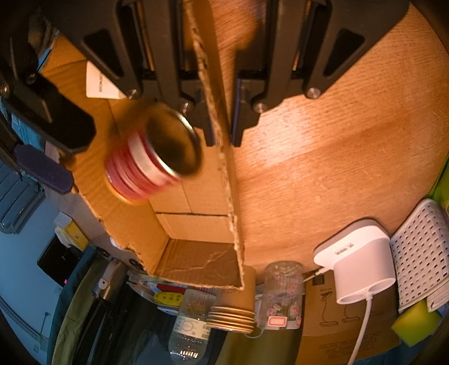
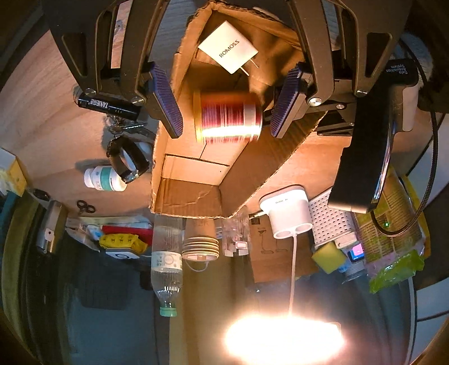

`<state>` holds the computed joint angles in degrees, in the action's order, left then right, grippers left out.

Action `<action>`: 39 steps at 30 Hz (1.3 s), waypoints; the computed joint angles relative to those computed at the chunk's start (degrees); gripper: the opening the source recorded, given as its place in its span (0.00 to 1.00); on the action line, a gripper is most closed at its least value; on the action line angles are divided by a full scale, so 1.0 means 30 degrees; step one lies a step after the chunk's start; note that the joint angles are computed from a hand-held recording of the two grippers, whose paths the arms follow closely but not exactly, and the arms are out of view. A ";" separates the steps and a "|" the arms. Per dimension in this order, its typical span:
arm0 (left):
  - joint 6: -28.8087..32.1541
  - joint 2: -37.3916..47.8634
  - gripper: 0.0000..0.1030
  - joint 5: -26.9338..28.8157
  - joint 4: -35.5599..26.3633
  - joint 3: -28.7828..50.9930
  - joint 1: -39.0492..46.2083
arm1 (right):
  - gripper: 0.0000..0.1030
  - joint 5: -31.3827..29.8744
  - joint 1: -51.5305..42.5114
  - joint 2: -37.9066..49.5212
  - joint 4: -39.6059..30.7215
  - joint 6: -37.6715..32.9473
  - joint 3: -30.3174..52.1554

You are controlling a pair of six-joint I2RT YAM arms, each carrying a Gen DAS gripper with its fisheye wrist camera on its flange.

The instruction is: Organize rigid objects

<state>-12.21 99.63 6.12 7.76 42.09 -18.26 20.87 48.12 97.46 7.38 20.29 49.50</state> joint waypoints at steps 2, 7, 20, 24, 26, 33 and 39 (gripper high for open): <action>-0.0012 0.0017 0.12 -0.0015 0.0001 0.0008 -0.0015 | 0.66 -0.0013 -0.0008 -0.0053 0.0005 -0.0025 -0.0027; -0.0067 -0.0009 0.12 -0.0046 0.0002 -0.0010 -0.0082 | 0.66 0.0134 -0.0041 -0.0348 0.0279 -0.0112 -0.0275; -0.0026 -0.0001 0.12 -0.0016 0.0000 0.0001 -0.0029 | 0.66 0.0666 -0.0875 -0.2043 0.0864 0.0145 -0.1588; -0.0037 -0.0005 0.12 -0.0064 0.0014 -0.0001 -0.0066 | 0.66 0.0861 -0.1050 -0.2334 0.0935 0.0148 -0.1877; -0.0046 -0.0028 0.12 -0.0077 0.0023 -0.0027 -0.0079 | 0.66 0.0979 -0.1140 -0.2517 0.0972 0.0177 -0.2071; -0.0040 -0.0025 0.12 -0.0070 0.0045 -0.0035 -0.0070 | 0.66 0.1376 -0.1507 -0.3266 0.1083 0.0228 -0.2699; -0.0109 -0.0088 0.12 -0.0179 0.0100 -0.0097 -0.0144 | 0.67 0.1479 -0.1901 -0.3698 0.1254 0.0232 -0.3164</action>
<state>-12.54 99.37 5.58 8.07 41.80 -18.69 25.31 42.42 86.37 11.15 20.99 40.01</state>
